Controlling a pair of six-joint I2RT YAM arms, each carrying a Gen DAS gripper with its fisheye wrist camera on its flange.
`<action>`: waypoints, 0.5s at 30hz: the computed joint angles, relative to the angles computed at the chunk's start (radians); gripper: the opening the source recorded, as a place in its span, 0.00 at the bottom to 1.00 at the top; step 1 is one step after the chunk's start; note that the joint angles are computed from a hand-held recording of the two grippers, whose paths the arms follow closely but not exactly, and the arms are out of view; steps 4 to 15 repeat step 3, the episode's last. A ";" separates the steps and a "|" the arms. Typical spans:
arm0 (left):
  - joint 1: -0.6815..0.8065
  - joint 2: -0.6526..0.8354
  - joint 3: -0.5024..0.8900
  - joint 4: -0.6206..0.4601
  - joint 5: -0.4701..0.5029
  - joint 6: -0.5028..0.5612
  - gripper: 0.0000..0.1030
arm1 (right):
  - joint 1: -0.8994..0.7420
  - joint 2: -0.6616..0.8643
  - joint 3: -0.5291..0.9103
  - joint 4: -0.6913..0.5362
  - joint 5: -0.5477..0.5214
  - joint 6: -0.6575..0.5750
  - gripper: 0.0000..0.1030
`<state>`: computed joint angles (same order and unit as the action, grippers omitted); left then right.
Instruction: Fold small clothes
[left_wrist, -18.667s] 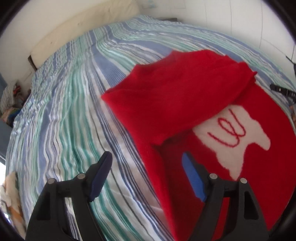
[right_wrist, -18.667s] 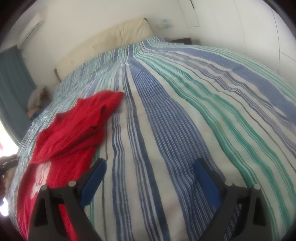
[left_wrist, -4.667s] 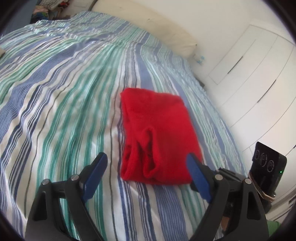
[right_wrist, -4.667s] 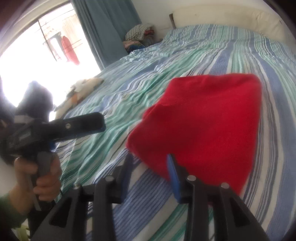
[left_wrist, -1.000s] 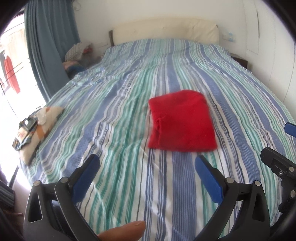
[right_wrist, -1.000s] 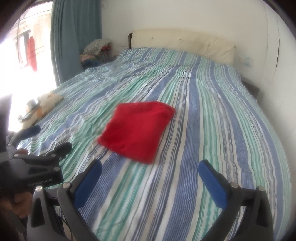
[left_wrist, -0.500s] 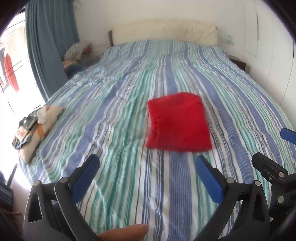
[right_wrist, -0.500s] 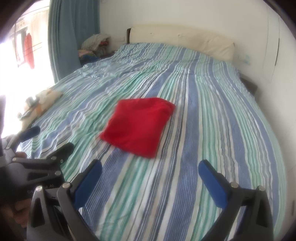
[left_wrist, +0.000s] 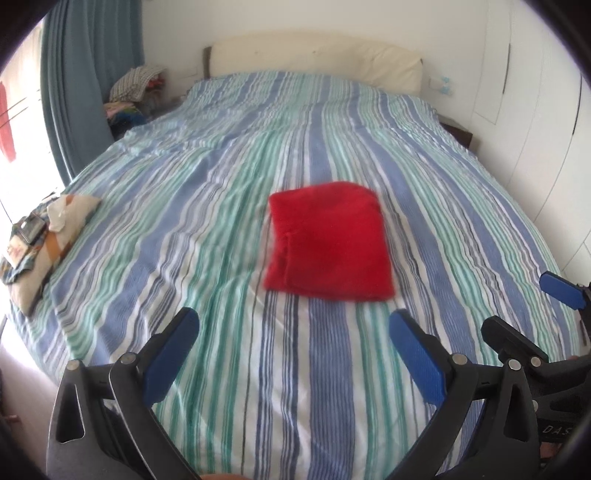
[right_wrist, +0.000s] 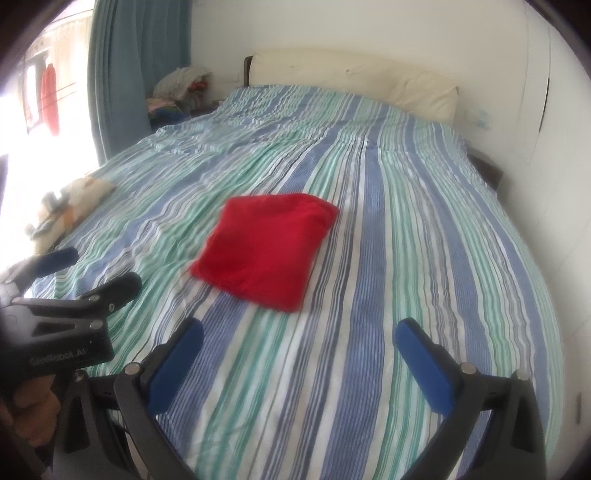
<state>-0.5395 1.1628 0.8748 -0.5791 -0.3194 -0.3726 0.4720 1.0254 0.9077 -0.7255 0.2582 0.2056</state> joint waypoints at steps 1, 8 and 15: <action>-0.009 0.000 -0.001 0.002 -0.020 -0.001 1.00 | -0.002 -0.001 0.000 0.000 -0.002 0.000 1.00; -0.028 0.003 0.002 -0.001 -0.062 -0.003 1.00 | -0.007 -0.003 0.000 0.001 -0.005 0.000 1.00; -0.028 0.003 0.002 -0.001 -0.062 -0.003 1.00 | -0.007 -0.003 0.000 0.001 -0.005 0.000 1.00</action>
